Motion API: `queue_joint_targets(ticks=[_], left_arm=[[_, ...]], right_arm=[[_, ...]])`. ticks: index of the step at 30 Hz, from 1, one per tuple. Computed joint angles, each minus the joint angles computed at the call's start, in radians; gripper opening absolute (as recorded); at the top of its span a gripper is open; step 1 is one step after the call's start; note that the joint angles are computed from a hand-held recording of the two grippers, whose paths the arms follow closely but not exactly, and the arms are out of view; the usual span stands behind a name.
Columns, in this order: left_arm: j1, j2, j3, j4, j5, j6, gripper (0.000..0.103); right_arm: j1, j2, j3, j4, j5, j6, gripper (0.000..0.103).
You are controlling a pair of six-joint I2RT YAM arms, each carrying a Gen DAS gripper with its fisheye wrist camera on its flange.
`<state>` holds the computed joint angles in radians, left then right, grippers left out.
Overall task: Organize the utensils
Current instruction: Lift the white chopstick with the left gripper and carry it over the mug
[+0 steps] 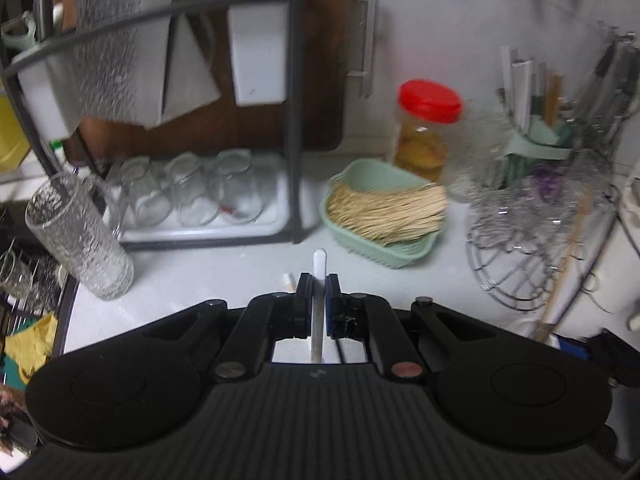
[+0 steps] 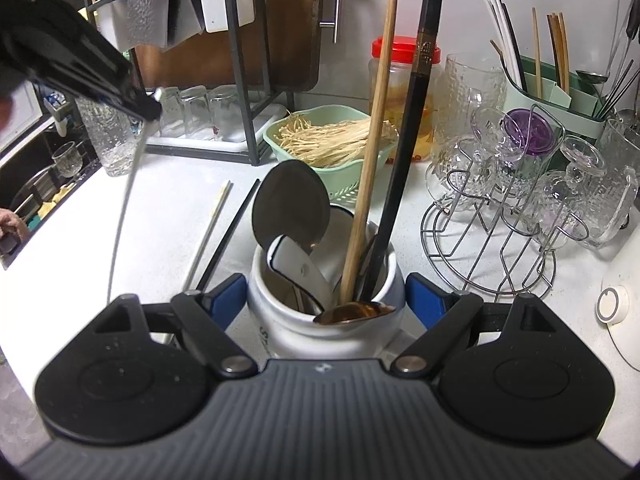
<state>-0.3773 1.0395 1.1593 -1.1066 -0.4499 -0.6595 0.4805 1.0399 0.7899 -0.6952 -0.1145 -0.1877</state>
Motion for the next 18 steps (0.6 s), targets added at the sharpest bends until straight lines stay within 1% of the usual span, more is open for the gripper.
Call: queue_joint_targets(ticks=[4,6,8,10,14,18], left_arm=[[-0.115,-0.037,0.011,-0.023,-0.039,-0.040,0.007],[-0.159,-0.072,-0.009,0.003,-0.035,-0.022,0.007],[-0.215,-0.095,-0.011,0.005,-0.049,-0.011,0.007],[-0.261,-0.123,-0.021,0.018,-0.038,-0.003,0.007],[-0.376,-0.149,-0.022,0.006,-0.065,-0.050,0.007],[-0.416,-0.170,-0.017,0.016,-0.058,-0.049,0.007]], right_arm=[[0.015,-0.005,-0.006,0.011,0.017,0.020,0.088],[0.026,-0.015,-0.017,0.021,0.031,0.033,0.088],[0.036,-0.025,-0.029,0.033,0.045,0.045,0.088],[0.048,-0.034,-0.039,0.043,0.060,0.064,0.088],[0.078,-0.041,-0.049,0.056,0.099,0.097,0.088],[0.101,-0.056,-0.068,0.074,0.129,0.122,0.088]])
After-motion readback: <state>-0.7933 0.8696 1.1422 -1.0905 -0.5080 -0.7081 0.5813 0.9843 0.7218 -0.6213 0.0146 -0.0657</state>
